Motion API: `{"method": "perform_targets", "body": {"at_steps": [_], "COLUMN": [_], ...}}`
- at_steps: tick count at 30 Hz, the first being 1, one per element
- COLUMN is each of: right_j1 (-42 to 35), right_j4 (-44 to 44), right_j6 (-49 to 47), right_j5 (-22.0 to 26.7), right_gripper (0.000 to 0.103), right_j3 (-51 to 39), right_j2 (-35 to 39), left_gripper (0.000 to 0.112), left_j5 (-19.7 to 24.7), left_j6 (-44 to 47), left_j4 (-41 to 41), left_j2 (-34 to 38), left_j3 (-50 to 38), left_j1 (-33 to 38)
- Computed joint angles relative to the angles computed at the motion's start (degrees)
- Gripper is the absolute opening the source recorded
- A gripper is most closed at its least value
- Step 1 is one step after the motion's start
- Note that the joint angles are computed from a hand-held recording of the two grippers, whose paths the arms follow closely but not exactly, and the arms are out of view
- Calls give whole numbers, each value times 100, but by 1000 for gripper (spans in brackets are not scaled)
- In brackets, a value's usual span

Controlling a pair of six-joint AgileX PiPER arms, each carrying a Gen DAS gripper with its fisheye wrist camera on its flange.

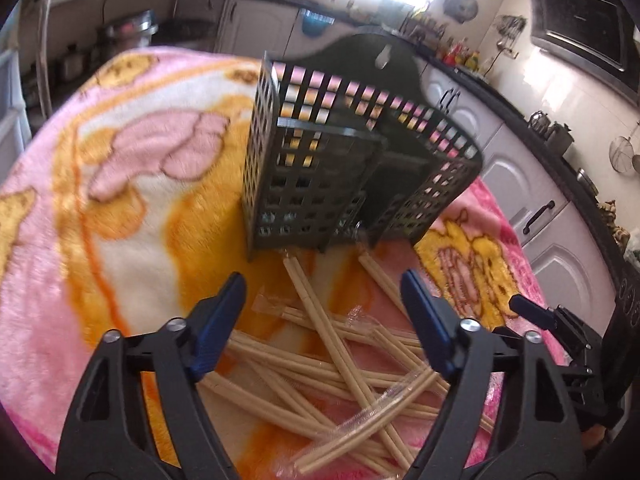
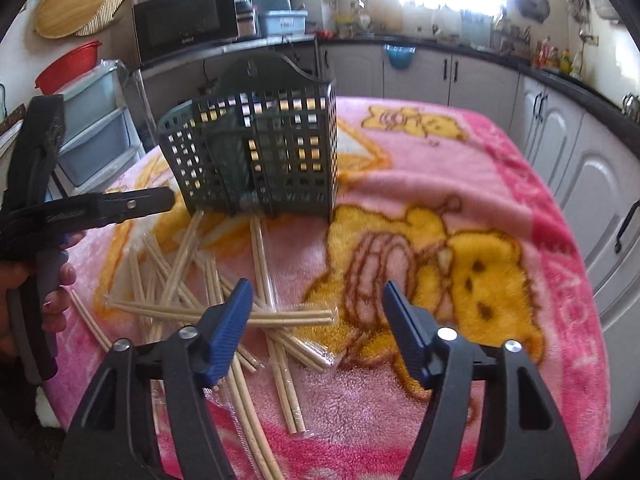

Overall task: Organize utensils
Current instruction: 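Lower the left gripper onto a wrapped chopstick and close while the right gripper grasps another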

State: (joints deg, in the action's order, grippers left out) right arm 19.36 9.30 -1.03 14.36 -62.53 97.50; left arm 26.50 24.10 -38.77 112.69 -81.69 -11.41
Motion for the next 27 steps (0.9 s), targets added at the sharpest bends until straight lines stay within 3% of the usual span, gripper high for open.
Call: {"method": "perform_targets", "body": {"at_steps": [6, 12, 14, 19, 27], "right_j1": [-354, -648, -717, -823, -872], "right_j4": [2028, 3073, 3293, 3563, 3856], "right_j6": [-1899, -2746, -2910, -3166, -3532], "right_j5": [496, 964, 1106, 1193, 1082], "right_gripper": [50, 35, 25, 12, 3], "right_j3": [-264, -516, -583, -558, -418], "right_j2": [288, 568, 651, 678, 601], "left_gripper": [60, 53, 50, 39, 24], "left_j5": [507, 563, 593, 544, 764], "left_j6": [-492, -902, -1007, -1482, -1919], "left_j4": [290, 476, 519, 863, 1253], "left_j2": [591, 799, 856, 986, 1167], "left_j3": [-708, -931, -1005, -1138, -1458], "left_j1": [10, -18, -22, -91, -21]}}
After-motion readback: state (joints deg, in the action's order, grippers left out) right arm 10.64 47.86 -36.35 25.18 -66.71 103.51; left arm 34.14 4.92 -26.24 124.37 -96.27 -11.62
